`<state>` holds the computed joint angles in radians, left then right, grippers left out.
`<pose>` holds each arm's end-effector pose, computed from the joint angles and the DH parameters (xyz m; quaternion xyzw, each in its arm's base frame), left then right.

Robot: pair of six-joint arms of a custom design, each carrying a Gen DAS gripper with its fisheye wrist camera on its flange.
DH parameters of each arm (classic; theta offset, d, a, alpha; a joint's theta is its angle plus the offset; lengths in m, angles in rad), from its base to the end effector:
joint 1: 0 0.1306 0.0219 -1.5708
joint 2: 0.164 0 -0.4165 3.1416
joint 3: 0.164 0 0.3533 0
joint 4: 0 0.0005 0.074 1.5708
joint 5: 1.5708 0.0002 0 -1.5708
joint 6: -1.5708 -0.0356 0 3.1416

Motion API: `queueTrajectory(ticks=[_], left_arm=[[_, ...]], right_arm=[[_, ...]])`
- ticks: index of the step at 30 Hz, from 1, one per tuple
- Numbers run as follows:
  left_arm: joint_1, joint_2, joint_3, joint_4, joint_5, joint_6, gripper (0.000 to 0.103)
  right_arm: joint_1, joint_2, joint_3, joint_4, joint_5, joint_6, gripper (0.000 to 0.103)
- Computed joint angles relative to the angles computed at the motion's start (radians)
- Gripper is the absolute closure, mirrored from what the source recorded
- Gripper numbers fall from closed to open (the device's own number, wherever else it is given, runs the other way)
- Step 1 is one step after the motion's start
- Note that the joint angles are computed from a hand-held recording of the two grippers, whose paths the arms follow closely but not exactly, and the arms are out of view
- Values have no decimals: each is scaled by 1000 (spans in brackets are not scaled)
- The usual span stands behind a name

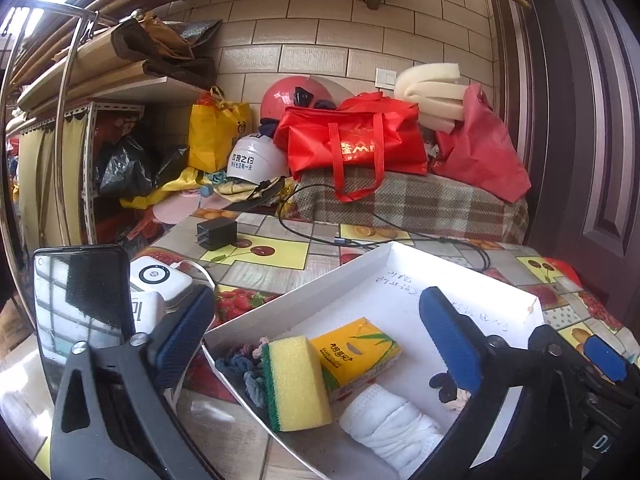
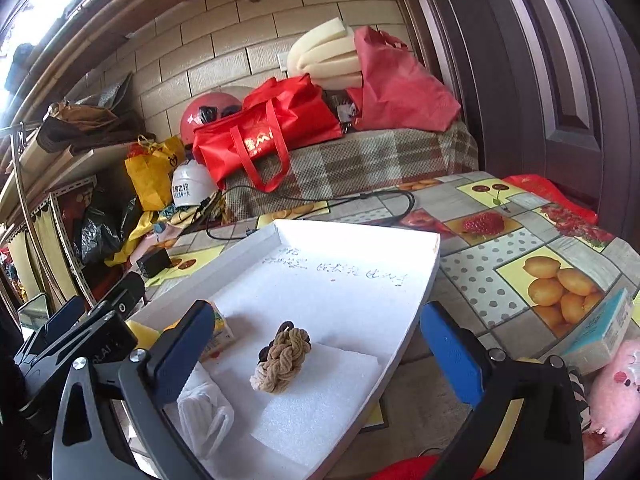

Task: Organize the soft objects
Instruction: 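Place the sponge and tan rope into the white box and open both tools, then grasp the red plush ball with the left tool while the right tool grasps another white foam block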

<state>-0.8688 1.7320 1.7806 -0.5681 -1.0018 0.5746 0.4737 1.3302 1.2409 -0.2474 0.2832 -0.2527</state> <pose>0.4026 -0.4304 0.4960 -0.1271 0.7859 0.0210 0.6048 0.3998 0.1932 0.4784 -0.0079 0.8115 0.0959 0.5764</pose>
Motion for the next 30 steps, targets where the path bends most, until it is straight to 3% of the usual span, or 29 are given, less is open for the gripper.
queueTrajectory(ticks=[7, 13, 18, 22, 24, 27, 30], left_arm=[[-11, -12, -22, 40, -13, -28, 0], [-17, -39, -57, 61, 46, -13, 0], [-56, -41, -67, 122, 114, -137, 0], [-102, -23, -46, 157, 225, -273, 0], [-120, -1, -4, 115, 322, -323, 0], [-145, 73, 128, -38, 453, -413, 0], [-174, 157, 270, -189, 436, -474, 0]], right_arm=[[27, -47, -47, 26, 14, 54, 0], [-6, -137, -114, -21, -50, 45, 0], [-53, -261, -205, -12, -77, 104, 0], [-159, -349, -250, -34, -82, 122, 0], [-221, -374, -256, -58, -81, 107, 0], [-350, -405, -263, -87, -107, 42, 0], [-496, -415, -268, -118, -209, -90, 0]])
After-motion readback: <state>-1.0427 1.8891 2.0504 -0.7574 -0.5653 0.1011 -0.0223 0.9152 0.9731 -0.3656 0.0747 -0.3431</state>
